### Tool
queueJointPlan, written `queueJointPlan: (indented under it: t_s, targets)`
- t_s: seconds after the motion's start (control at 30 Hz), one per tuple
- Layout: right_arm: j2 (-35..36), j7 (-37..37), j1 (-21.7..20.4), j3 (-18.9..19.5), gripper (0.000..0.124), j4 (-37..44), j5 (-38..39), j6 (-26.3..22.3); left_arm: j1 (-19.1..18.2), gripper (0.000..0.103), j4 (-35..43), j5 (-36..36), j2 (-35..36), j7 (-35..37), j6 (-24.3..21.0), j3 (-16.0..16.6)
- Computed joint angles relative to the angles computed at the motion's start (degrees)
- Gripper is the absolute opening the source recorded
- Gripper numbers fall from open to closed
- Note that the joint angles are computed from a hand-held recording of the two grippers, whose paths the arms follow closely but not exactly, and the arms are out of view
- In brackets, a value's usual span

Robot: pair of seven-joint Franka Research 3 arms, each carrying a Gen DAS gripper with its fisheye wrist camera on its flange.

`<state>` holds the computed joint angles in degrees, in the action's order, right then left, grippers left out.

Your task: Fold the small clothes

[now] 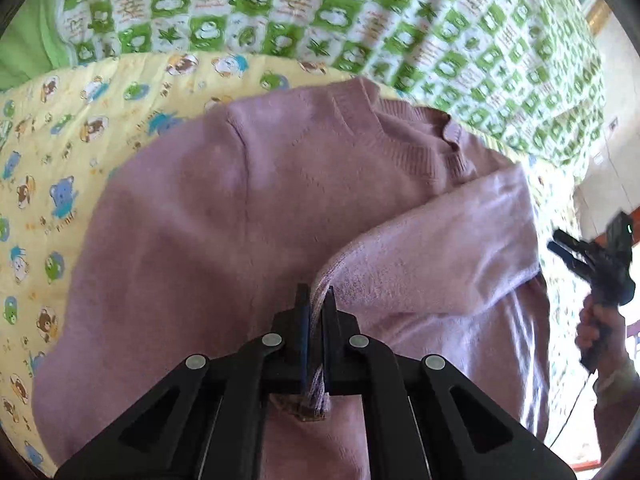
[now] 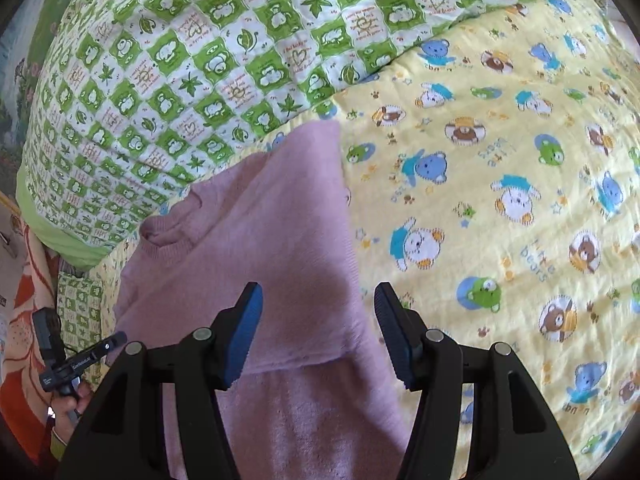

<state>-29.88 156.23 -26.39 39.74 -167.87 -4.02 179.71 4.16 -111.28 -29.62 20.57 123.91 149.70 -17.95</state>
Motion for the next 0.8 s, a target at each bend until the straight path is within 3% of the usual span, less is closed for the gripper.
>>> queueJointPlan:
  t_s: [0.17,0.3,0.33,0.37,0.4,0.47,0.53,0.6,0.67,0.73,0.8]
  targets:
    - [5.5,-3.2,-8.5,4.1,0.059,3.6,-3.9,1.6,-1.8,0.002,-0.1,2.0,0.3,-0.9,-0.2,-0.5]
    - [9.5,-2.6,-22.3,14.2,0.059,7.4,-8.6,0.3,-2.2,0.002,1.2,2.7,1.5,-2.3,-1.9,-0.5]
    - [11.1,-1.4,-24.4,14.8,0.053,7.9,-11.8,1.5,-2.6,0.002,1.9,3.5,2.0,-3.4,-2.8,-0.2]
    - [12.5,-3.4,-24.5,14.3,0.015,8.1,-11.6,2.3,-3.3,0.002,2.8,4.3,2.6,-4.7,-3.1,-0.1]
    - [13.8,-9.0,-22.5,12.6,0.011,8.1,-7.3,3.1,-3.1,0.002,3.4,4.2,2.8,-4.8,-3.7,-0.4]
    - [11.2,-8.2,-17.6,6.8,0.010,8.0,-9.8,1.1,-3.0,0.002,5.0,4.1,3.5,-4.5,-4.5,-0.9]
    - [6.8,-8.3,-16.3,5.2,0.010,7.0,-9.9,-0.4,-4.8,0.002,7.1,7.7,5.1,-7.2,-4.6,0.5]
    - [8.2,-9.2,-13.9,1.4,0.010,6.9,-9.6,-1.3,-6.5,0.003,9.9,12.0,7.6,-11.3,-5.5,2.2]
    - [10.7,-8.6,-15.6,2.1,0.012,7.8,-11.7,-2.0,-8.4,0.004,12.9,17.4,10.2,-17.1,-7.9,4.3]
    - [12.5,-6.9,-16.1,2.1,0.017,8.2,-13.0,-2.3,-6.7,0.008,13.0,17.1,10.2,-18.5,-9.1,3.1]
    - [10.5,-3.7,-14.1,0.9,0.029,7.3,-12.2,-2.4,-5.0,0.016,9.5,16.2,7.1,-18.0,-7.2,1.9]
